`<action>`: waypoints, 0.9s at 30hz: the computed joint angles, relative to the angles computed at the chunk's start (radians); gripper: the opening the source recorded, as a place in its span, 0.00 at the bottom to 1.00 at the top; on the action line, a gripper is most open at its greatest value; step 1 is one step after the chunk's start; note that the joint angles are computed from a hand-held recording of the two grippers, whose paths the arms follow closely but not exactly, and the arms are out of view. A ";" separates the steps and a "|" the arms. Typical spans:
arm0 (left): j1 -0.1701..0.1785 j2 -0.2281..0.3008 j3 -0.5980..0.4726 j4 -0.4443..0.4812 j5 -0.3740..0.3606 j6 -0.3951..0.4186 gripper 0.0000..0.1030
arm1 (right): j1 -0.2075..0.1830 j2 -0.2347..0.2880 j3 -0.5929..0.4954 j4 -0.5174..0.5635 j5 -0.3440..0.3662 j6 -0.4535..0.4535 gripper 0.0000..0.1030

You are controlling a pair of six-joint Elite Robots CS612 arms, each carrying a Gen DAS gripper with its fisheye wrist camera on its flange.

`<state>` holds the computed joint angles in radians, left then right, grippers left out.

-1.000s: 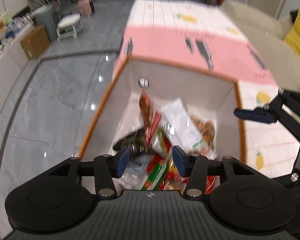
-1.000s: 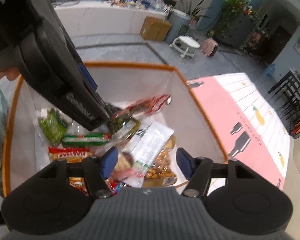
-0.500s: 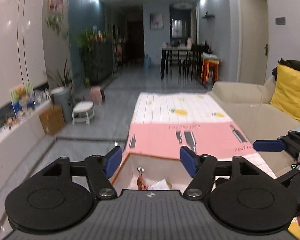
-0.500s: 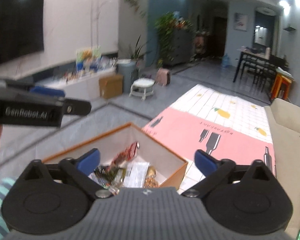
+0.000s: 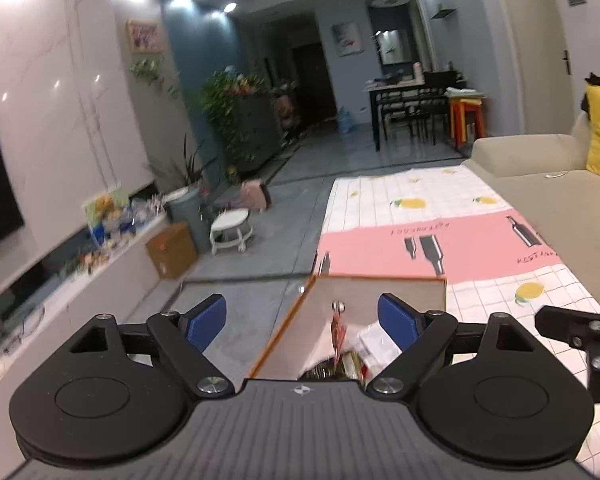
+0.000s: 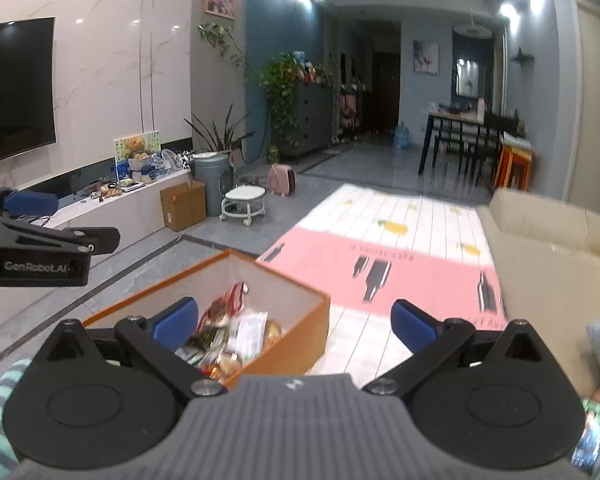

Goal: Organize snacks

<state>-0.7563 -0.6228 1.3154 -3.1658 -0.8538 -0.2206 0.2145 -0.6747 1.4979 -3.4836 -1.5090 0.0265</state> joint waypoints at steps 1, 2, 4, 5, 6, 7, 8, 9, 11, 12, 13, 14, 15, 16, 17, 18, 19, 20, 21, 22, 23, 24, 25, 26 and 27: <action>0.004 0.000 0.001 0.017 -0.017 -0.025 0.98 | 0.001 -0.001 0.008 0.002 0.000 0.006 0.96; 0.008 0.001 0.000 0.036 -0.036 -0.043 0.98 | 0.003 0.001 0.007 0.012 -0.004 0.009 0.96; 0.015 0.001 0.001 0.078 -0.067 -0.080 0.98 | 0.005 0.007 0.000 0.040 -0.011 0.006 0.96; 0.017 0.003 -0.001 0.096 -0.079 -0.094 0.98 | 0.007 0.009 -0.005 0.059 -0.017 0.006 0.96; 0.018 0.003 0.000 0.115 -0.091 -0.105 0.98 | 0.009 0.011 -0.010 0.079 -0.021 0.007 0.96; 0.020 0.002 0.001 0.134 -0.105 -0.116 0.98 | 0.009 0.013 -0.013 0.094 -0.020 0.008 0.96; 0.023 0.004 -0.006 0.157 -0.120 -0.125 0.98 | 0.009 0.015 -0.016 0.108 -0.016 0.009 0.96; 0.022 -0.004 0.009 0.163 -0.129 -0.134 0.98 | 0.008 0.015 -0.015 0.118 -0.014 0.008 0.96; 0.024 -0.006 0.011 0.190 -0.146 -0.151 0.98 | 0.011 0.019 -0.018 0.137 -0.015 0.003 0.96; 0.023 -0.008 0.017 0.196 -0.151 -0.159 0.98 | 0.011 0.020 -0.017 0.143 -0.017 0.002 0.96; 0.024 -0.007 0.017 0.202 -0.158 -0.164 0.98 | 0.011 0.022 -0.020 0.152 -0.019 0.000 0.96; 0.025 -0.007 0.017 0.205 -0.164 -0.166 0.98 | 0.011 0.024 -0.024 0.164 -0.020 -0.001 0.96; 0.026 -0.007 0.018 0.208 -0.171 -0.168 0.98 | 0.011 0.026 -0.029 0.175 -0.022 -0.001 0.96; 0.027 -0.008 0.020 0.211 -0.177 -0.170 0.98 | 0.011 0.027 -0.030 0.180 -0.024 0.002 0.96; 0.027 -0.007 0.019 0.216 -0.182 -0.171 0.98 | 0.011 0.028 -0.030 0.186 -0.025 0.004 0.96; 0.028 -0.007 0.019 0.222 -0.186 -0.173 0.98 | 0.010 0.028 -0.030 0.190 -0.025 0.007 0.96; 0.028 -0.007 0.019 0.229 -0.190 -0.176 0.98 | 0.009 0.027 -0.030 0.196 -0.024 0.010 0.96; 0.028 -0.008 0.019 0.236 -0.194 -0.181 0.98 | 0.008 0.028 -0.031 0.200 -0.022 0.011 0.96; 0.029 -0.009 0.020 0.242 -0.200 -0.185 0.98 | 0.008 0.029 -0.031 0.202 -0.020 0.012 0.96; 0.029 -0.008 0.016 0.251 -0.204 -0.189 0.98 | 0.008 0.028 -0.029 0.204 -0.019 0.012 0.96; 0.029 -0.009 0.017 0.254 -0.209 -0.192 0.98 | 0.008 0.028 -0.030 0.206 -0.017 0.010 0.96; 0.029 -0.010 0.017 0.257 -0.212 -0.194 0.98 | 0.008 0.029 -0.033 0.210 -0.016 0.008 0.96; 0.029 -0.010 0.015 0.259 -0.215 -0.196 0.98 | 0.009 0.029 -0.032 0.211 -0.015 0.005 0.96; 0.029 -0.010 0.015 0.259 -0.218 -0.195 0.98 | 0.009 0.029 -0.032 0.212 -0.014 0.001 0.96; 0.028 -0.011 0.017 0.259 -0.218 -0.195 0.98 | 0.009 0.028 -0.031 0.212 -0.013 -0.001 0.96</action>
<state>-0.7280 -0.6339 1.3324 -2.9068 -1.0720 -0.4153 0.2232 -0.6469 1.4670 -3.2721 -1.5220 0.0255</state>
